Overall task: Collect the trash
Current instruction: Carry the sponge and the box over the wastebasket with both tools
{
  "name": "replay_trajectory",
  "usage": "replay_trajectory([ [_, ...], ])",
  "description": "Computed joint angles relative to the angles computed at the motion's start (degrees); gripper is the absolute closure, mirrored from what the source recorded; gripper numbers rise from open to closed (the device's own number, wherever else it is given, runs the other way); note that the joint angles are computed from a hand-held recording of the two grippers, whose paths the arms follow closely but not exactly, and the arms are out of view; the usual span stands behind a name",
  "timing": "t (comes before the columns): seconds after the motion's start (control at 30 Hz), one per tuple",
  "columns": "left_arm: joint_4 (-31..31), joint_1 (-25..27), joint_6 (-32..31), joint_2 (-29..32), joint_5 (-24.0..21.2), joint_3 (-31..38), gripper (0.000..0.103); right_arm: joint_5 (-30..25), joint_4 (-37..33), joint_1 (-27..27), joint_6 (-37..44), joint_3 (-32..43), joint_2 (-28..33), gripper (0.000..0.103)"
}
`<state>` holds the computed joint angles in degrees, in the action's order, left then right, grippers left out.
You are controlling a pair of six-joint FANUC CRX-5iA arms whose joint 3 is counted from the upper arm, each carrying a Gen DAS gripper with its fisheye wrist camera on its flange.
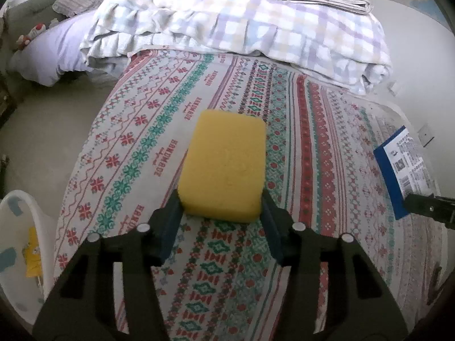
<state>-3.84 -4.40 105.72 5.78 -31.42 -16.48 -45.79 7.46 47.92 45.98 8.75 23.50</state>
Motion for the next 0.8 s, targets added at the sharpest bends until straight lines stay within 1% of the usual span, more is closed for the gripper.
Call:
replay_trajectory([
  [0.2,5.9,1.6,-5.3,-2.3,0.9,-3.0,0.052,0.4,-1.3,0.3,0.3,0.4,-0.3,0.079],
  [0.43,8.5,2.9,-8.5,-6.1,0.1,-5.9,0.052,1.0,-0.7,1.9,-0.2,0.3,-0.9,0.079],
  [0.8,10.1,5.6,-12.1,-12.5,-2.4,-10.2,0.052,2.4,0.3,5.0,-0.3,0.1,-1.9,0.079],
])
